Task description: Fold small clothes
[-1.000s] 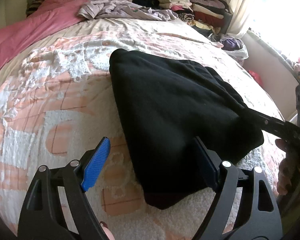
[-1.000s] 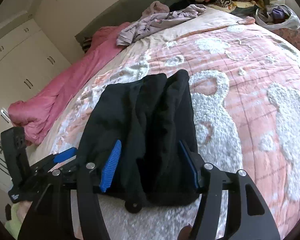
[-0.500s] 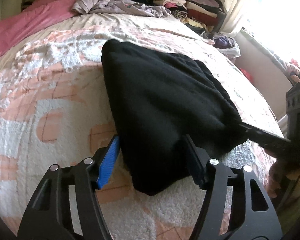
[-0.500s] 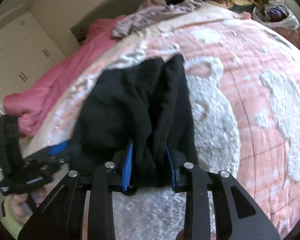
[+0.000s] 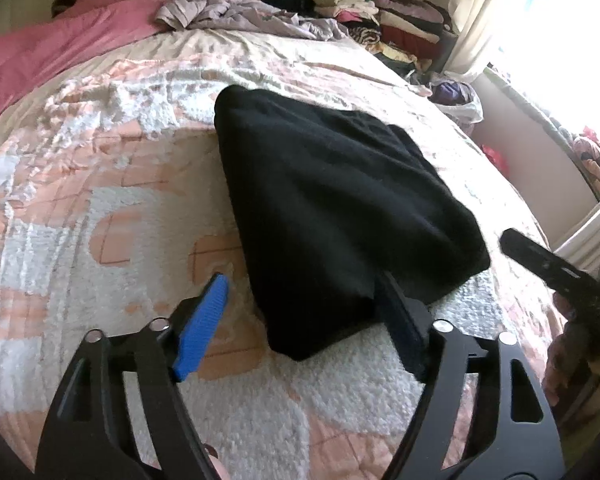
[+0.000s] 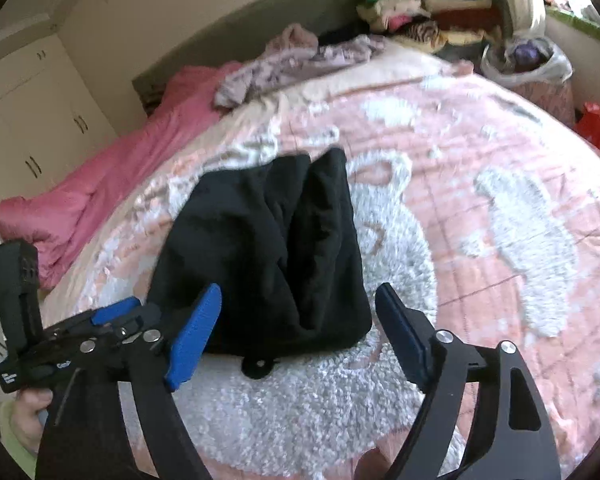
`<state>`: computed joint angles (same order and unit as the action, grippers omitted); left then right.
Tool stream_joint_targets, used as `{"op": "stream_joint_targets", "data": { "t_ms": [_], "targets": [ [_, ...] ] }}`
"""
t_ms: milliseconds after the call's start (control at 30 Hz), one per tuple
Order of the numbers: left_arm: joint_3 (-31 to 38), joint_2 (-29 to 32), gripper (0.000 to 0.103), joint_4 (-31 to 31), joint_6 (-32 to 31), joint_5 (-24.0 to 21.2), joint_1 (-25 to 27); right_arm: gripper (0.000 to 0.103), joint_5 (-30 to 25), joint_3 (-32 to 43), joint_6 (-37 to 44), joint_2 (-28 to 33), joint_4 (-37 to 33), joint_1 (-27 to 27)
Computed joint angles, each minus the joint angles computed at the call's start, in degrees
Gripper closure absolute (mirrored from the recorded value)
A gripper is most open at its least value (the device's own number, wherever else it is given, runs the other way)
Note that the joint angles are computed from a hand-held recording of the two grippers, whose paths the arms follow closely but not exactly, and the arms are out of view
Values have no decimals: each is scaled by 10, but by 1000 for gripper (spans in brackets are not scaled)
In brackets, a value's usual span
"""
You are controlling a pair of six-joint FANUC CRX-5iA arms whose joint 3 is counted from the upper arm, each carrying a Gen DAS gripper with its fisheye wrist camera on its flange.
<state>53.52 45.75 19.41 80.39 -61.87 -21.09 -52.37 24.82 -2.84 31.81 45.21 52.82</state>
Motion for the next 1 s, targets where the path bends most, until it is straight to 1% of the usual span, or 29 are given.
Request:
{"op": "stream_joint_targets", "data": {
  "t_ms": [33, 67, 100, 200, 233, 300, 500, 667, 767, 833, 900, 1000],
  "targets": [
    [-9, -6, 31, 0, -2, 5, 0, 9, -8, -7, -18, -3, 22, 4],
    [-22, -16, 30, 1, -4, 13, 0, 9, -8, -24, -41, -12, 51, 9],
    [-33, -23, 28, 4, -6, 19, 1, 8, -7, -32, -50, -17, 63, 11],
    [-59, -41, 19, 17, -13, 31, 4, 5, -13, -45, -63, -28, 83, 19],
    [-66, -46, 13, 20, -15, 34, 5, 5, -8, -53, -66, -35, 88, 21],
    [-87, -60, 10, 25, -20, 45, 6, 5, -12, -58, -70, -40, 92, 27],
    [-147, -108, 10, 9, -20, 83, 5, 4, -24, -75, -78, -56, 109, 47],
    [-198, -143, 10, -6, -13, 111, 5, 4, -49, -69, -59, -57, 109, 65],
    [-232, -165, 10, -11, -16, 128, 7, 4, -55, -70, -59, -59, 111, 72],
    [-259, -182, 10, -15, -18, 143, 8, 4, -71, -61, -45, -54, 106, 80],
    [-277, -194, 10, -17, -29, 151, 6, 4, -83, -55, -30, -50, 102, 87],
    [-305, -214, 10, -30, -34, 162, 4, 4, -87, -57, -30, -48, 99, 94]
  ]
}}
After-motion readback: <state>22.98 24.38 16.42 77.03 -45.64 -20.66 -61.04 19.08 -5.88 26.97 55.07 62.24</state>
